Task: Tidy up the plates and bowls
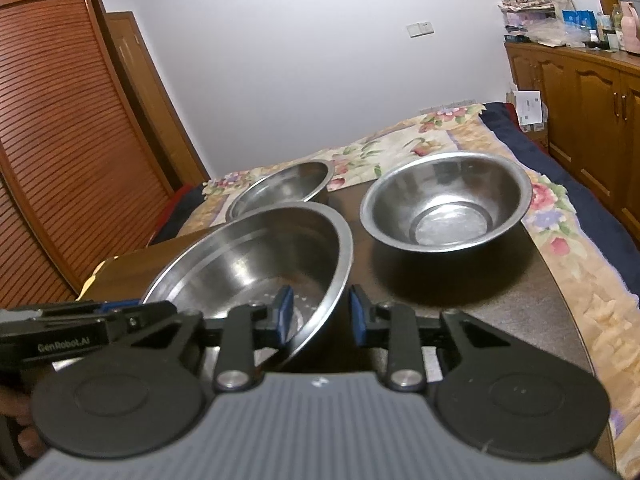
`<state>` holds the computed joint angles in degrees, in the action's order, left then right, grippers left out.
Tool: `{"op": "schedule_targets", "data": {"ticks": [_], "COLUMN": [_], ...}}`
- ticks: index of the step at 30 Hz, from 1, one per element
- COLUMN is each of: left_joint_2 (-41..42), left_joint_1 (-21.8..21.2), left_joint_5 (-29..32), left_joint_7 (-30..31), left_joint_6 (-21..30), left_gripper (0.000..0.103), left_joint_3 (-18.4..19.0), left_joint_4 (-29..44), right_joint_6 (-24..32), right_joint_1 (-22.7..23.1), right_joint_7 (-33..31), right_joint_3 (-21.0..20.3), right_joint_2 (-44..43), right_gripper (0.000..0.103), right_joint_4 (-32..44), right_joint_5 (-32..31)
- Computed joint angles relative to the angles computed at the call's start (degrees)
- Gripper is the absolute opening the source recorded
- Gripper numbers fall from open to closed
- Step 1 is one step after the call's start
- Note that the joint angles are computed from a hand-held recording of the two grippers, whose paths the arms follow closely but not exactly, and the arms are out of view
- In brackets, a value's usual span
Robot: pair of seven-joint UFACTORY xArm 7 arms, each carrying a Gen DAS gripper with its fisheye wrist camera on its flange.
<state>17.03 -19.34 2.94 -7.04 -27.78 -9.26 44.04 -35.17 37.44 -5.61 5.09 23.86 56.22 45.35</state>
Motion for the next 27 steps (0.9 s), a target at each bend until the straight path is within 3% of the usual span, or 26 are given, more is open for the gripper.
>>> {"op": "schedule_targets", "data": {"ticks": [3, 13, 21, 27], "left_joint_2": [-0.08, -1.88, -6.33, -11.50], "left_joint_1": [0.59, -0.39, 5.37, 4.94], "left_joint_5": [0.86, -0.29, 8.84, 10.72], "left_joint_7": [-0.50, 0.84, -5.97, -8.91], "left_joint_6": [0.14, 2.13, 1.12, -1.13], "left_gripper": [0.028, 0.026, 0.026, 0.026], "left_joint_3": [-0.33, 0.53, -2.20, -1.12], "left_joint_4": [-0.04, -0.67, -5.39, -11.03], "right_joint_6": [0.00, 1.64, 2.25, 2.71], "right_joint_1": [-0.32, 1.21, 1.55, 4.17], "right_joint_7": [0.48, -2.54, -2.50, -8.69], "right_joint_3": [0.21, -0.58, 0.11, 0.48], "right_joint_2": [-0.05, -0.36, -2.51, -5.23], "right_gripper": [0.027, 0.025, 0.025, 0.025], "right_joint_4": [-0.17, 0.39, -1.15, -1.88], "right_joint_5": [-0.84, 0.61, 0.50, 6.80]}}
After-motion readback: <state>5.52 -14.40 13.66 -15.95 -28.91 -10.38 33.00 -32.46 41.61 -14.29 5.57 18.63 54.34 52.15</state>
